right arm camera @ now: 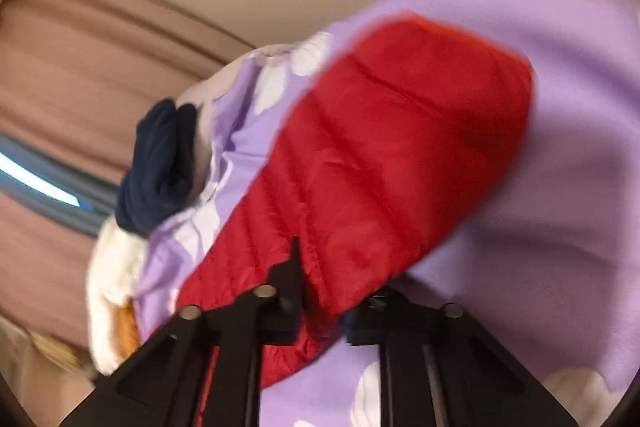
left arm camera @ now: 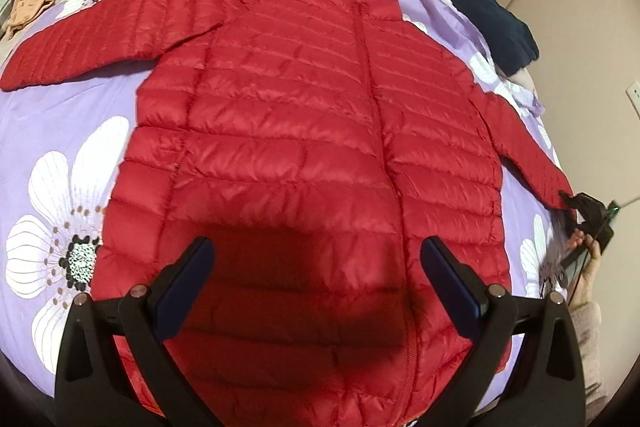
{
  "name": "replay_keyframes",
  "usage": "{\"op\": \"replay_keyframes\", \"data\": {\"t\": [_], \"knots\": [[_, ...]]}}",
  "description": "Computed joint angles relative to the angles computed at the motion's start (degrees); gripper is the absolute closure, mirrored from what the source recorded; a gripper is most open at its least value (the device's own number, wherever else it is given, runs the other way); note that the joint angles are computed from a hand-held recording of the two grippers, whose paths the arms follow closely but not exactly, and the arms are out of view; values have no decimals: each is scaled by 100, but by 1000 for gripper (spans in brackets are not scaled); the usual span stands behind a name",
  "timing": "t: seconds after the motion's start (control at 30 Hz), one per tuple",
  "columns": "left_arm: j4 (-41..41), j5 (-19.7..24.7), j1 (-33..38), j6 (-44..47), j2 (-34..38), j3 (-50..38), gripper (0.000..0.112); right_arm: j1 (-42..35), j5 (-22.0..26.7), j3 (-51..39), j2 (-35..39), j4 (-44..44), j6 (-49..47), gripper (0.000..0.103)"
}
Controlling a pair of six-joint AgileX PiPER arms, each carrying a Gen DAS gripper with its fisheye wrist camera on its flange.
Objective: Fold large clothes
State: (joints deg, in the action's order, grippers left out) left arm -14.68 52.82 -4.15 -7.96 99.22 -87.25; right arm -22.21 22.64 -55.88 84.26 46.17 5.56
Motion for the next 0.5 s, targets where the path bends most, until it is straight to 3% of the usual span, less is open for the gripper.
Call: {"op": "replay_keyframes", "data": {"t": [0.07, 0.23, 0.3, 0.5], "knots": [[-148, 19, 145, 44, 40, -53, 10, 358, -20, -275, -224, -1146, 421, 92], [-194, -58, 450, -32, 94, -227, 10, 1719, 823, -1722, -381, -4010, 2193, 92], [-262, -47, 578, 10, 115, -320, 10, 2385, 1213, -2545, -43, -5072, 2860, 92], [-683, 25, 1125, 255, 112, -521, 10, 4102, 2462, -5259, 1445, -6121, 2592, 92]]}}
